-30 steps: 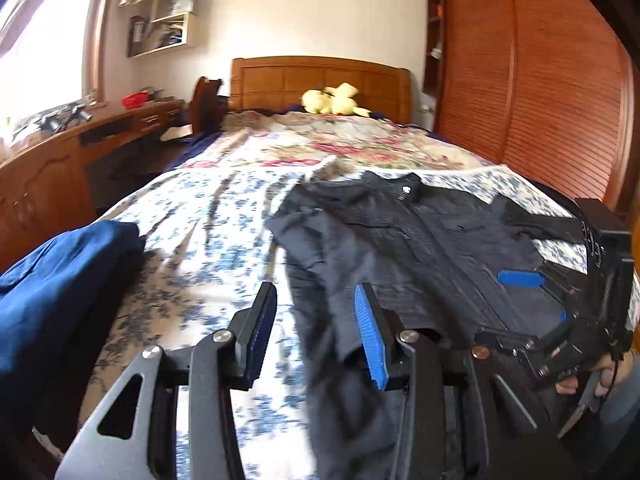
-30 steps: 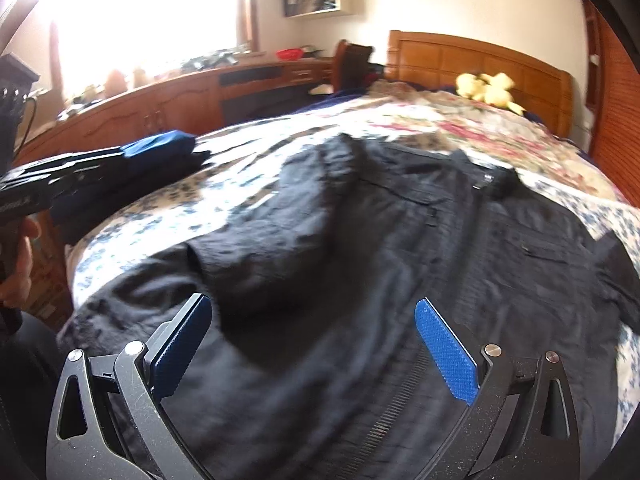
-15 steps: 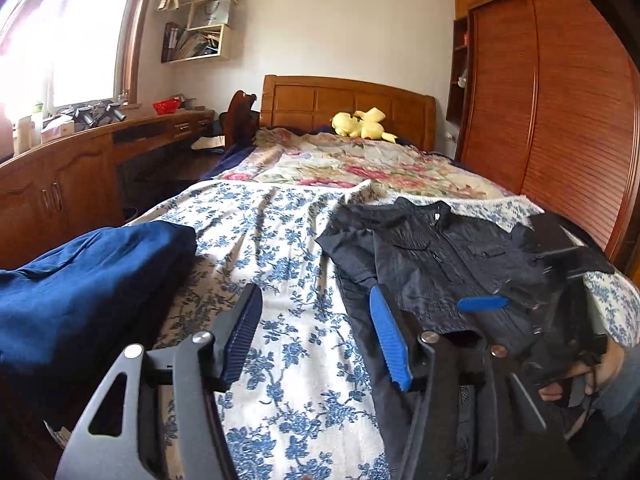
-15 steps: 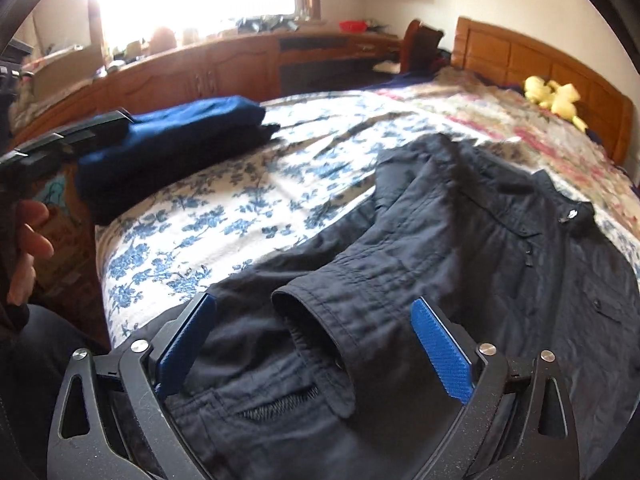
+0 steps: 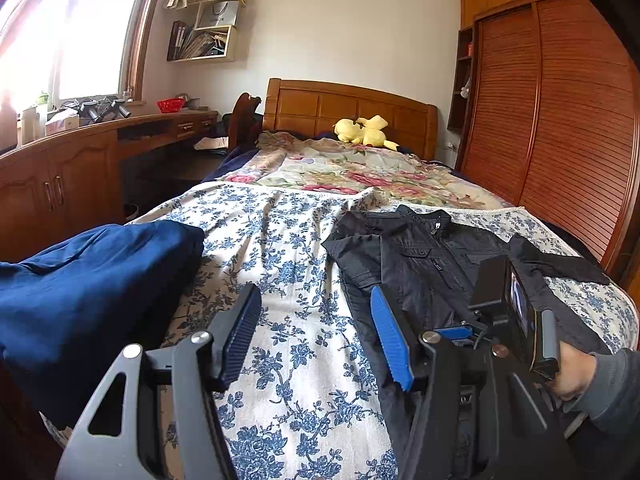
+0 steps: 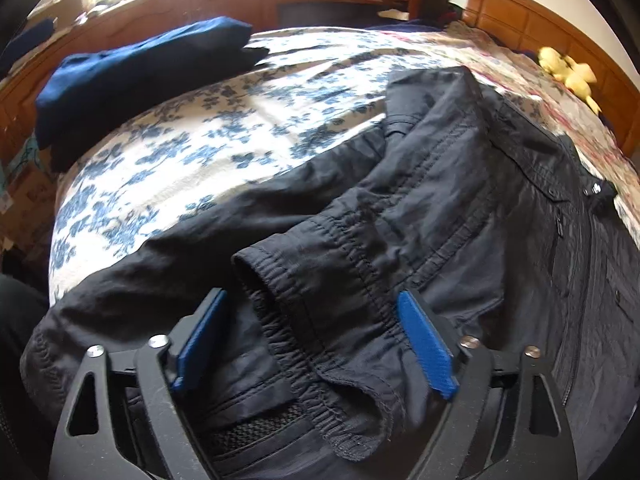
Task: Fold large clothes
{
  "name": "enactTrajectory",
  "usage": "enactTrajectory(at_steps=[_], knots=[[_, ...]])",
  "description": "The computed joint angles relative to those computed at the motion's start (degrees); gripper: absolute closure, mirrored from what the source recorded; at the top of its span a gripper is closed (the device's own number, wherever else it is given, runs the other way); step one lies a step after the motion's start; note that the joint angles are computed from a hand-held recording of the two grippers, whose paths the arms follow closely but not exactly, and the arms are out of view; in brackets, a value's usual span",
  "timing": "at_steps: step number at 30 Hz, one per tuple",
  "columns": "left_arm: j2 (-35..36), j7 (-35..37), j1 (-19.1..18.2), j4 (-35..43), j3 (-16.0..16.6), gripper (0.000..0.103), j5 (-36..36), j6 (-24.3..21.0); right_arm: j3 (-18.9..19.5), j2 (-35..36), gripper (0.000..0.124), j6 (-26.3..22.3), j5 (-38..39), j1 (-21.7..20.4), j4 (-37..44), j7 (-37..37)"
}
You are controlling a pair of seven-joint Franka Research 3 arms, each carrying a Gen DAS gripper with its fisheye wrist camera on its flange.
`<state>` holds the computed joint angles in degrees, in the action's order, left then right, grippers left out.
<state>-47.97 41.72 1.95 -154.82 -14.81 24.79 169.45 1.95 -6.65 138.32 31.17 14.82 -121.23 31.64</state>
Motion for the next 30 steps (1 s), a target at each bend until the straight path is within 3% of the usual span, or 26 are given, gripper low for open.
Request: enactTrajectory(at_steps=[3, 7, 11, 16, 20, 23, 30], knots=[[0.22, -0.34, 0.15, 0.21, -0.39, 0.047, 0.07, -0.64, 0.0, 0.43, 0.054, 0.6, -0.13, -0.16, 0.27, 0.53], [0.73, -0.81, 0.06, 0.72, -1.07, 0.047, 0.38, -1.51, 0.28, 0.22, 0.085, 4.38, -1.13, -0.24, -0.7, 2.76], [1.57, -1.25, -0.22, 1.2, -1.41, 0.047, 0.94, -2.05, -0.93, -0.49, 0.111, 4.49, 3.04, -0.43, -0.66, 0.95], [3.55, -1.19, -1.76, 2.19, -1.13, 0.047, 0.89, -1.65, -3.44, -3.25, 0.115, 1.54, 11.98, -1.33, -0.12, -4.05], [4.86, -1.95, -1.61, 3.25, -2.8, 0.047, 1.7, -0.83, -5.89, -7.31, 0.116, -2.05, 18.34, -2.26, -0.36, -7.7], [5.21, -3.68, -0.03, 4.22, -5.2, 0.047, 3.11, -0.92, -7.25, -10.05, 0.116, -5.48, 20.58, -3.11, 0.13, -7.96], [8.6, -4.12, -1.91, 6.87, -4.99, 0.047, 4.12, -0.76, -10.02, -17.26, 0.116, -7.98, 23.34, -4.49, -1.35, -9.88]])
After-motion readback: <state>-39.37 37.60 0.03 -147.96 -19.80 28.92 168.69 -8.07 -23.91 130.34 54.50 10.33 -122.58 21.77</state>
